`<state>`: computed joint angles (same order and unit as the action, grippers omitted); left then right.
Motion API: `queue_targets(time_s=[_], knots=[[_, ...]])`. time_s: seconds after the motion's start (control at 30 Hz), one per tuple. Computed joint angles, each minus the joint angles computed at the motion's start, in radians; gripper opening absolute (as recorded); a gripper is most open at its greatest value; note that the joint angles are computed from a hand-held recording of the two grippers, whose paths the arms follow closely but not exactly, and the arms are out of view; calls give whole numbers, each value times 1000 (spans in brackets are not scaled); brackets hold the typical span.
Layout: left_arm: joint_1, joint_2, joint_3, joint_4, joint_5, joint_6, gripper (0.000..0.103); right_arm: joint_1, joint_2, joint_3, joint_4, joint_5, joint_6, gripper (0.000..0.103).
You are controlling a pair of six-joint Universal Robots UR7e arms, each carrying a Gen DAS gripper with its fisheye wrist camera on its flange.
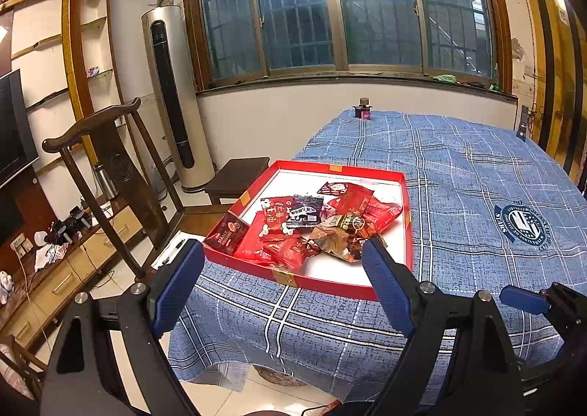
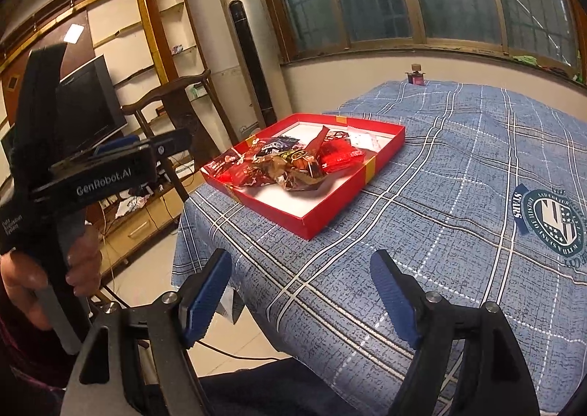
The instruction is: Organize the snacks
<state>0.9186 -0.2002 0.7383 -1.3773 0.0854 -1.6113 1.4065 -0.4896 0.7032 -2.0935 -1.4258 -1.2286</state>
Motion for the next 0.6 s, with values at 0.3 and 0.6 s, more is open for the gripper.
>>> queue_targets(time_s=[0.3, 0.6], knots=[[3, -7, -6, 73, -6, -67, 88, 1, -6, 18, -14, -2, -18, 80], [3, -4, -52, 280, -1, -233, 88, 3, -8, 24, -14, -12, -23, 80]])
